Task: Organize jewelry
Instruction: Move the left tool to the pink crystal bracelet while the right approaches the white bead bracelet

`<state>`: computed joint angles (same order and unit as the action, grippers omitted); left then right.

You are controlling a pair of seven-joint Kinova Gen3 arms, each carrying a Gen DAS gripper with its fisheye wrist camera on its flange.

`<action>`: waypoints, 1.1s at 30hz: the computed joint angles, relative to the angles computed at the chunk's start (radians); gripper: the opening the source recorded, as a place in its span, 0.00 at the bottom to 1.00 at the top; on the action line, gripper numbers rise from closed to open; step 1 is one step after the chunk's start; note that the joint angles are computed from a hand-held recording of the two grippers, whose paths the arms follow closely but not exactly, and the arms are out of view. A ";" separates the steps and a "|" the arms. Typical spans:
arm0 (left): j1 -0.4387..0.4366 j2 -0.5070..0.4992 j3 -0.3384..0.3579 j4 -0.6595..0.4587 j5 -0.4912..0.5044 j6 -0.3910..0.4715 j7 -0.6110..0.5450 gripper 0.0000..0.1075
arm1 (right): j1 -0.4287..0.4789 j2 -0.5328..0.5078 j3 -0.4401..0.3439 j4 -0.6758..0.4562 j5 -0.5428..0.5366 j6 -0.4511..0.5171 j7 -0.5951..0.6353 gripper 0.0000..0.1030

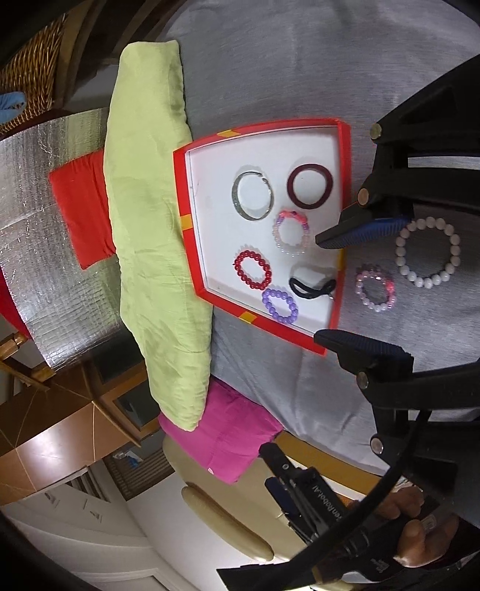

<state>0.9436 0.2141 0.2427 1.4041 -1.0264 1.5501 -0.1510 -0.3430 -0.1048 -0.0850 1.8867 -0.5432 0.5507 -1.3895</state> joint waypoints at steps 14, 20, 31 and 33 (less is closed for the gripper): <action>0.011 -0.017 0.024 0.036 0.015 0.028 0.030 0.71 | -0.008 -0.034 0.001 0.065 0.042 0.035 -0.012 0.47; 0.012 -0.016 0.028 0.040 0.018 0.030 0.031 0.71 | -0.002 -0.031 0.006 0.078 0.054 0.048 -0.005 0.47; -0.108 -0.043 0.014 0.127 0.217 -0.171 -0.051 0.71 | 0.019 -0.016 0.019 0.078 0.051 0.073 0.015 0.47; -0.128 -0.054 0.014 0.146 0.246 -0.216 -0.062 0.71 | 0.025 -0.006 0.018 0.075 0.054 0.083 0.022 0.47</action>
<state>0.8151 0.1599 0.2563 1.5506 -0.7809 1.3339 -0.2135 -0.3178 -0.1105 -0.0668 1.9618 -0.4891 0.6342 -1.3680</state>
